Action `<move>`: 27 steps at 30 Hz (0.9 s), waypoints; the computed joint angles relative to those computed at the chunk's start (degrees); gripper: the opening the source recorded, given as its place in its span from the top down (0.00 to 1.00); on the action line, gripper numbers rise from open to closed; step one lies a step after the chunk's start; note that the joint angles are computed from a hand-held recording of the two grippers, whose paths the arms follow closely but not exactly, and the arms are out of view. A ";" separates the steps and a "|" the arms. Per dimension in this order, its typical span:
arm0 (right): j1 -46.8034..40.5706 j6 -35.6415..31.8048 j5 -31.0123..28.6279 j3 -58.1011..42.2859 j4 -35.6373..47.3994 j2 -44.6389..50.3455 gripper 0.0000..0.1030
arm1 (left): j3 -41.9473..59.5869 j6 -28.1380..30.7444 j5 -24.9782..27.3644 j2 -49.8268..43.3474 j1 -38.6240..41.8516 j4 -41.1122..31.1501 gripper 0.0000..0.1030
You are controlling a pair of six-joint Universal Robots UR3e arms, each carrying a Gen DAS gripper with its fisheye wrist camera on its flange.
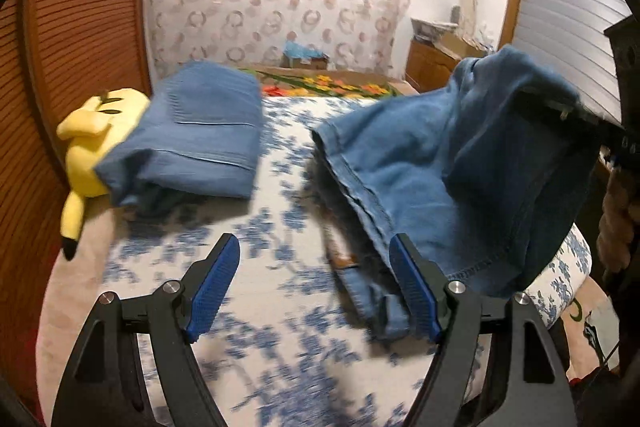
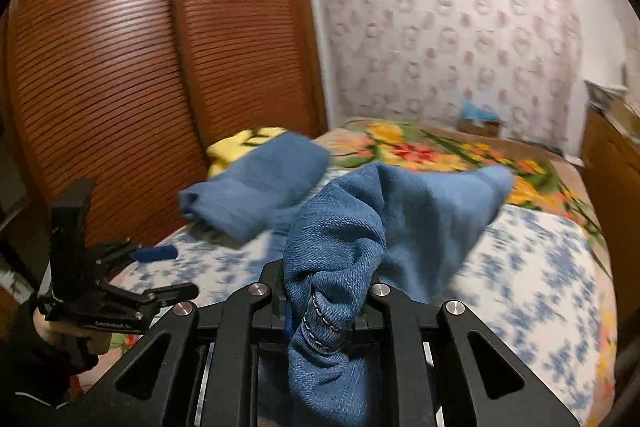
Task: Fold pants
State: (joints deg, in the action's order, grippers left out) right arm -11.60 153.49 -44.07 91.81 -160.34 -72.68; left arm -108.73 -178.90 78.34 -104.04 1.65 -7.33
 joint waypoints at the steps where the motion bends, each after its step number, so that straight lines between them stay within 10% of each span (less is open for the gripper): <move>1: 1.74 -0.36 -0.69 -0.44 0.17 0.70 0.83 | -0.96 0.15 -0.20 0.98 0.84 0.10 0.24; 14: 13.17 -7.61 -6.13 -7.78 13.07 12.04 0.82 | -7.88 0.46 -2.01 6.37 9.72 2.06 0.24; 20: 12.51 -8.37 -6.45 -3.97 14.18 5.03 0.54 | -7.15 0.45 -2.12 6.66 9.03 2.22 0.24; 27: 0.71 -10.52 0.89 11.94 9.32 -11.38 0.50 | -4.10 0.16 -2.13 6.40 5.66 1.01 0.24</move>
